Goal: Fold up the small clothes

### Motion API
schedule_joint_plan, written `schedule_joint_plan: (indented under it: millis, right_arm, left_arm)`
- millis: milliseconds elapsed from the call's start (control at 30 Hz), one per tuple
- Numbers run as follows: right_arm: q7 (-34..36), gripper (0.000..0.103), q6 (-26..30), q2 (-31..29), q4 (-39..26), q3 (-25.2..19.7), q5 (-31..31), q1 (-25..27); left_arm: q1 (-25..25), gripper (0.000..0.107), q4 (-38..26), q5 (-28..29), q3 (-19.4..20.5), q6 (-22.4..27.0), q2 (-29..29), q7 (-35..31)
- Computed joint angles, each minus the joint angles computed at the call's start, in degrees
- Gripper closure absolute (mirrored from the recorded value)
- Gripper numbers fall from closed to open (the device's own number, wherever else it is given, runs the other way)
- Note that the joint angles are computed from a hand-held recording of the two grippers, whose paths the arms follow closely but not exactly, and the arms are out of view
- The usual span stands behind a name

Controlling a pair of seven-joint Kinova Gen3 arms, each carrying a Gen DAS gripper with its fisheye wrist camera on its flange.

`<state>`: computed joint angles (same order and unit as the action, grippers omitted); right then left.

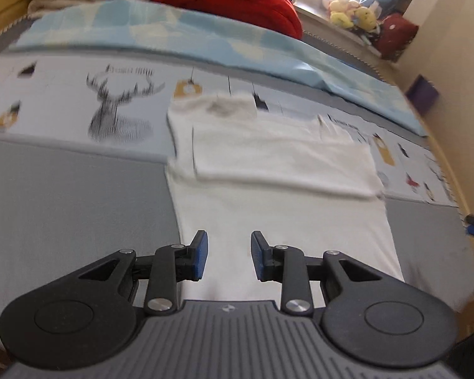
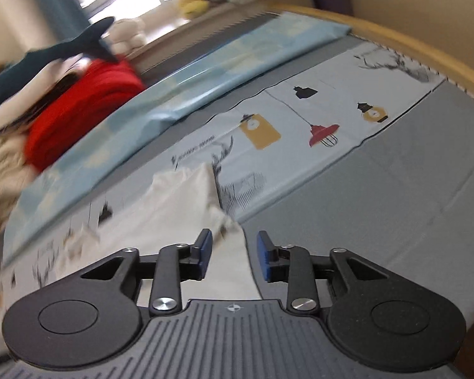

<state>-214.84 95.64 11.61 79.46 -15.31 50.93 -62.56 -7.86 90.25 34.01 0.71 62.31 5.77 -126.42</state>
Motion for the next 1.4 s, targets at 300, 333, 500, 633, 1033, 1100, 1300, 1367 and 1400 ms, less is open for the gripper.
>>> schedule_joint_plan:
  millis: [300, 333, 500, 633, 1033, 1100, 1300, 1367, 1400]
  right_arm:
    - [-15.72, 0.069, -8.38, -0.9, 14.17, -4.74, -10.84, -4.59]
    - [-15.62, 0.069, -8.81, -0.31, 14.45, -4.98, -12.04, -4.22]
    - [-15.21, 0.069, -13.05, -0.27, 16.73, -4.15, -15.04, -2.91]
    - [-14.84, 0.069, -17.16, 0.43, 17.66, -4.07, -15.85, -2.91]
    - [-9.28, 0.068, -18.78, 2.41, 16.08, -2.38, -18.37, -3.05]
    - [-7.98, 0.072, -18.83, 2.76, 15.79, -2.19, -18.4, -2.93]
    - [-11.0, 0.096, -19.12, 1.25, 16.87, -2.64, -15.17, -4.62]
    - [-11.6, 0.095, -18.49, 1.27, 16.73, -2.81, -15.32, -4.73]
    - [-11.25, 0.094, -18.52, 1.43, 16.62, -2.66, -16.11, -4.49]
  left_arm:
    - [-0.74, 0.084, 12.56, -6.97, -1.82, -2.65, -2.47, 0.54]
    - [-0.55, 0.084, 12.46, -7.72, -1.78, -2.59, -2.05, 1.23]
    - [-1.33, 0.084, 13.12, -7.53, -2.25, -1.11, -0.72, 3.45]
    - [-1.49, 0.084, 14.72, -9.22, -2.3, -1.71, -1.35, 3.08]
    - [-0.66, 0.085, 15.38, -13.07, -1.73, -3.61, -0.37, 5.23]
    - [-0.76, 0.096, 15.5, -12.91, -1.7, -3.54, -0.54, 4.66]
    - [-1.75, 0.101, 15.92, -10.29, -2.38, -2.59, -1.59, 2.59]
    - [-1.37, 0.097, 15.25, -11.56, -2.28, -2.01, -0.72, 4.63]
    - [-1.08, 0.093, 15.1, -12.44, -2.21, -2.09, -0.42, 6.06]
